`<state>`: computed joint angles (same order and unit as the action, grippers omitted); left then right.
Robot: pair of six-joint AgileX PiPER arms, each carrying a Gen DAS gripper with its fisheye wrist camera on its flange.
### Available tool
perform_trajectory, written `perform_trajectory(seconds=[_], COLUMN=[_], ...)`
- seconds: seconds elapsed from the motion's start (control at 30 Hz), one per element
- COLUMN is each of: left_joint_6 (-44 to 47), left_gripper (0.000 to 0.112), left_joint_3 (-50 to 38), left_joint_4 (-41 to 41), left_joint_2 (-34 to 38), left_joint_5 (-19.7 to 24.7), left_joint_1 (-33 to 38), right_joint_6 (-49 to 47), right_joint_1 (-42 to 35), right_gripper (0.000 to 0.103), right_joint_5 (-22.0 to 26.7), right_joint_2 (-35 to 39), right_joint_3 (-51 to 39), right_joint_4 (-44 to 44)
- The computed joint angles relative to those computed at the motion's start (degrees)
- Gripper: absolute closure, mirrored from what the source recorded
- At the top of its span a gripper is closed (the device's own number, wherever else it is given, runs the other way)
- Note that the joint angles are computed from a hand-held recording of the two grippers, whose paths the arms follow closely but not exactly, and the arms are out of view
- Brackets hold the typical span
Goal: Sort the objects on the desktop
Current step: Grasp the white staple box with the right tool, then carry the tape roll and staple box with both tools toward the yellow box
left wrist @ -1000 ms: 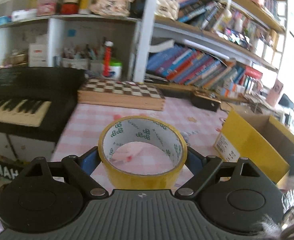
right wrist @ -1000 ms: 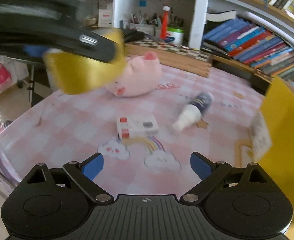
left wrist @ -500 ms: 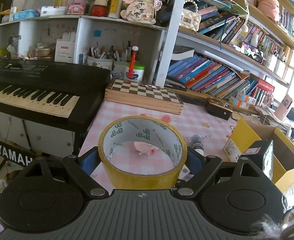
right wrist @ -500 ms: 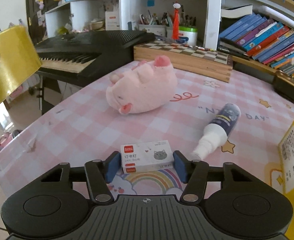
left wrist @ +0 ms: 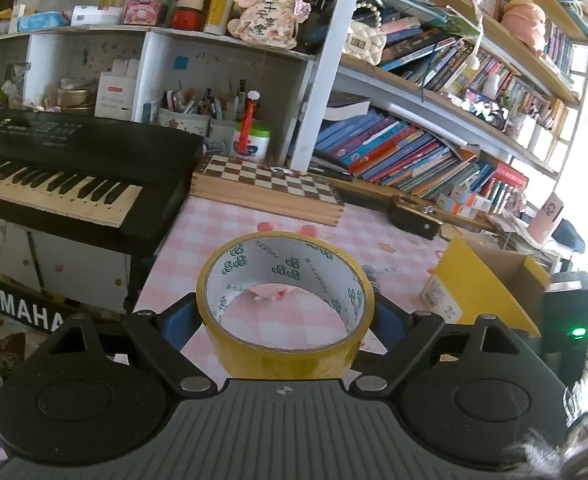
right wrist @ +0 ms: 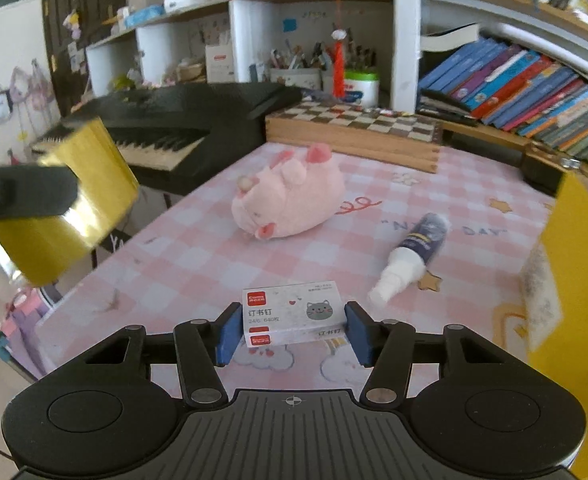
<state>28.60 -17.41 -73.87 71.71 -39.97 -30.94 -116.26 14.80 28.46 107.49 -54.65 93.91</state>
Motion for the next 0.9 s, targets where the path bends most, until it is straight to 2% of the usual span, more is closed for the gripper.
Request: perform_trajectory(seconds=[0.13, 0.33, 0.5, 0.63, 0.7, 0.9], left_joint_6=[2.6, 8.3, 10.9, 13.2, 14.1, 17.9], left_gripper=[0.025, 0.025, 0.025, 0.025, 0.025, 0.025], left_joint_3=[0.1, -0.3, -0.6, -1.0, -1.2, -2.8], left_joint_4=[-3.9, -11.3, -15.2, -16.7, -16.7, -17.0], left_joint_2=[-2.8, -6.4, -7.9, -9.3, -10.4, -11.0], left_joint_5=[-1.4, -6.0, -7.3, -6.0, -3.9, -0.7], left_joint_1=[-3.9, -13.4, -19.8, -22.9, -23.0, -25.0], right_joint_6=[2.6, 11.7, 14.9, 18.9, 21.9, 24.2], right_joint_1=[-4.2, -10.7, -16.0, -20.1, -22.7, -28.1], right_gripper=[0.048, 0.048, 0.048, 0.048, 0.048, 0.048], right_joint_5=[2.5, 4.7, 6.1, 8.6, 10.0, 11.1], right_joint_2=[-6.4, -14.8, -20.7, -23.8, -24.8, -28.9], right_joint_3=[4.7, 9.5, 13.3, 15.0, 15.1, 17.4], right_joint_4=[-2.8, -10.7, -14.8, -18.8, -21.1, -23.2])
